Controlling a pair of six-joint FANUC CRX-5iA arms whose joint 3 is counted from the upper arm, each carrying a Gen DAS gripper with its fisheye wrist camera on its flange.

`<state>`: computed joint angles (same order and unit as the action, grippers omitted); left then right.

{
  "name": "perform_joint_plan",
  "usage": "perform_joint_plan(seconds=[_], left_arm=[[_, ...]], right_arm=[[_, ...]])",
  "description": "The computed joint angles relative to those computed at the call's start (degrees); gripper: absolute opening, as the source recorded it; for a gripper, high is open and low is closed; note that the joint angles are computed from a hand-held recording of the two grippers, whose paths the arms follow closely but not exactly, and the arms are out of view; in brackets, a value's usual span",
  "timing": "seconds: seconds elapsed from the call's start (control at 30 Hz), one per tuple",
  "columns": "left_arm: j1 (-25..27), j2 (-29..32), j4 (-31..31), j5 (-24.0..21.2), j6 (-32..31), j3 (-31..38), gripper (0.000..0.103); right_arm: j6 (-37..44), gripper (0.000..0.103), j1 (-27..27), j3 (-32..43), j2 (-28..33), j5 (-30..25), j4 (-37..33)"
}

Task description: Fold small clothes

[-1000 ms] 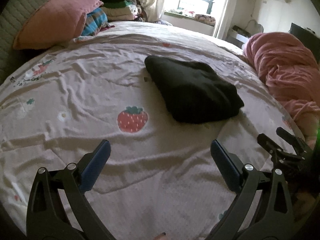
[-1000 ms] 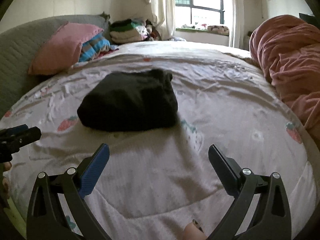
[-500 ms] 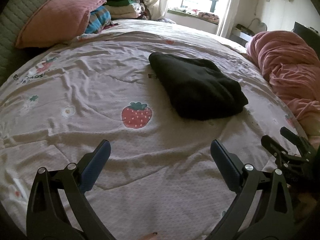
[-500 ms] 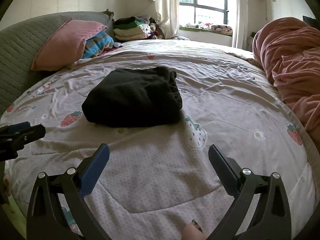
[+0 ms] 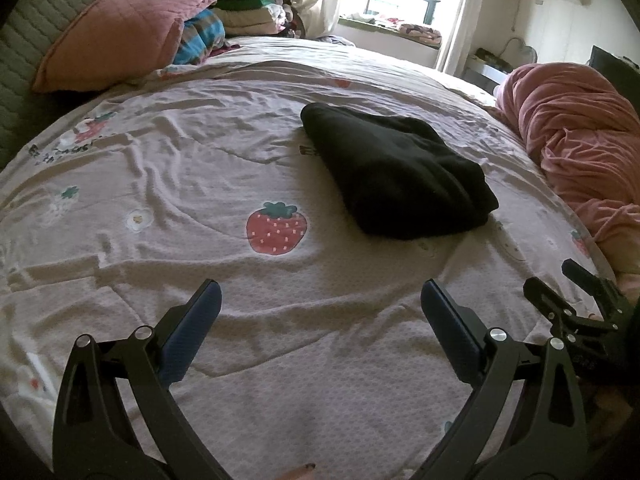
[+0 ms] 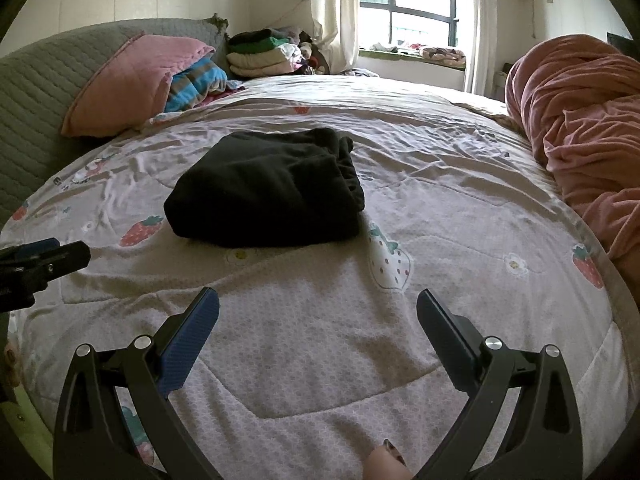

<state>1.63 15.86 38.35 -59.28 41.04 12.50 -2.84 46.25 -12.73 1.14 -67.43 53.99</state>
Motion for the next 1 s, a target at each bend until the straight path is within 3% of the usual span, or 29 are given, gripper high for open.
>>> perform_joint_plan(seconds=[1.0], left_arm=[[0.2,-0.4,-1.2,0.4,0.6,0.1,0.094]], right_arm=[[0.9,0.099,0.4,1.0,0.4,-0.3,-0.6]])
